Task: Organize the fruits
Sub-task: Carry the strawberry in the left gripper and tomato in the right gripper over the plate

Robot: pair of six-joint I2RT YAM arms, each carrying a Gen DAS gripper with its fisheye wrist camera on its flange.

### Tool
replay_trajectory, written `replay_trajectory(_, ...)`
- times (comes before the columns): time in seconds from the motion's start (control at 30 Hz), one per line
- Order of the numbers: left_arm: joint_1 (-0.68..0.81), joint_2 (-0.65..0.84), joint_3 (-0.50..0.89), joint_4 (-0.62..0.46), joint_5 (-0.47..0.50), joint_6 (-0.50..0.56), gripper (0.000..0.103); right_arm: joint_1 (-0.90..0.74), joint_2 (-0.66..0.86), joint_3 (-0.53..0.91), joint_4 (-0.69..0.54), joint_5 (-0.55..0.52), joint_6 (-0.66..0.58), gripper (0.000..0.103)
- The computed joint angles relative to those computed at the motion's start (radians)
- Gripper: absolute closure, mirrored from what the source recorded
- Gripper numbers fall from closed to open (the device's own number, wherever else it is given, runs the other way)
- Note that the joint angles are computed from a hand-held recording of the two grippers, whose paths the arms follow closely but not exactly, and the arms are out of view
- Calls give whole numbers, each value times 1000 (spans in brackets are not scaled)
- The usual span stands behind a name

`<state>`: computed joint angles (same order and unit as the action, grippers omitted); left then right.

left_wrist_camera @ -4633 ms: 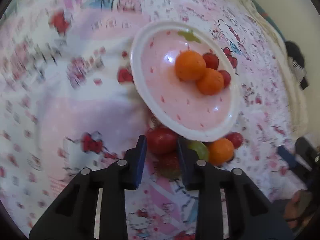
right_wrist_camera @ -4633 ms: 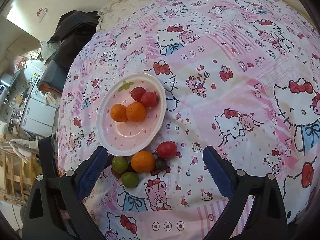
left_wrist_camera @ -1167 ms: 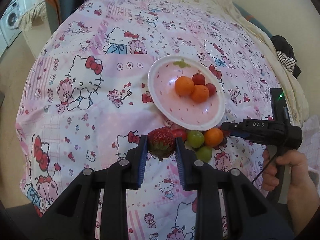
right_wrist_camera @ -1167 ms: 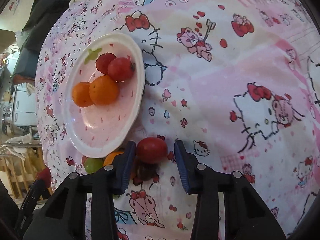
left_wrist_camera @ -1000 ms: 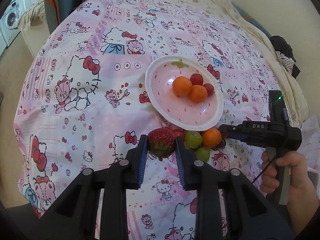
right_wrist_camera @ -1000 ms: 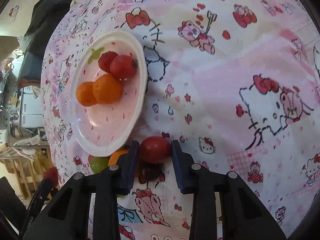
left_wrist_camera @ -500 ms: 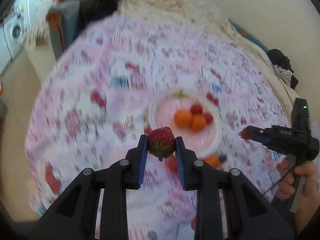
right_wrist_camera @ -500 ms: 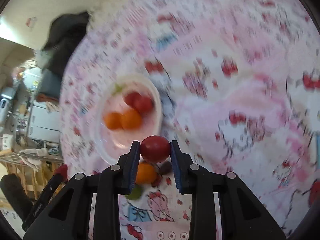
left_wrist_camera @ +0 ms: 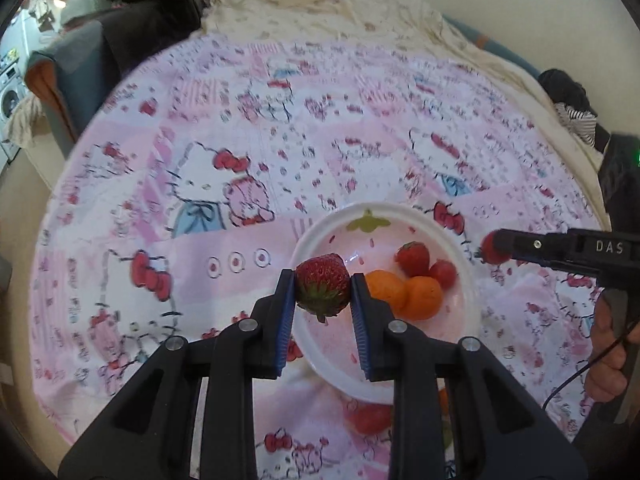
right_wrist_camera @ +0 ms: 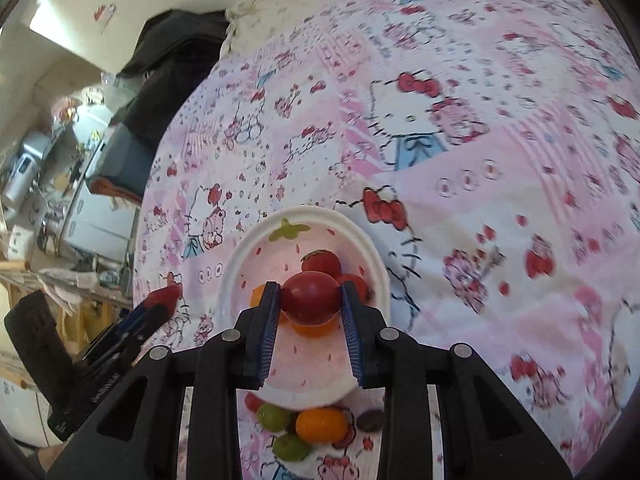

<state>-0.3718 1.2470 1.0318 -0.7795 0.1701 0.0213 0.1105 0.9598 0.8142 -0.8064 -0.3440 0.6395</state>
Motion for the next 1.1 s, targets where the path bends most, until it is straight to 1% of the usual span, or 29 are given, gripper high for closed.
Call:
replay_trajectory(0.13,-40,45,-22,41,-24,-1,80,50,107,-2,90,-15,45,71)
replay_trajectory(0.2,-60,66,-34,61,-46,7,79,83,148,3,118,7,48,71)
replay_trajectory(0.27,-54,81,-36,63,-32,5,79,98,190,7,133,10,34,71)
replay_trajectory(0.33,-29,101,-26,51,24,-7,79,88,202,-9,159,-8,46,71)
replay_trajectory(0.37,-27,101,-27,54,27,-7,79,81,208,-17,173,-27,53,70)
replay_trajectory(0.5,-36,89,-47,73,19,-6,79,94,213,-33,211,-15,79,68)
replay_trajectory(0.67,-59,102,-43,59,6,-2,79,107,226,-33,200,-12,62,67)
replay_trajectory(0.7,-65,106,-41,53,-3,-1,77,101,222,-36,199,-20,62,56)
replay_trajectory(0.73,-68,112,-37,43,-8,2,73,92,206,-48,209,-30,69,48)
replay_trajectory(0.77,-69,115,-35,37,-8,3,60,83,188,-58,219,-40,74,41)
replay_trajectory(0.8,-69,107,-40,39,-10,1,51,80,180,-53,209,-32,76,36)
replay_trajectory(0.9,-67,73,-48,45,-25,-1,36,66,161,-37,187,-38,67,37)
replay_trajectory(0.97,-54,68,-35,34,-17,2,36,48,146,-25,169,-53,58,37)
replay_trajectory(1.1,-31,41,-18,13,-3,-10,36,17,100,-13,117,-47,46,36)
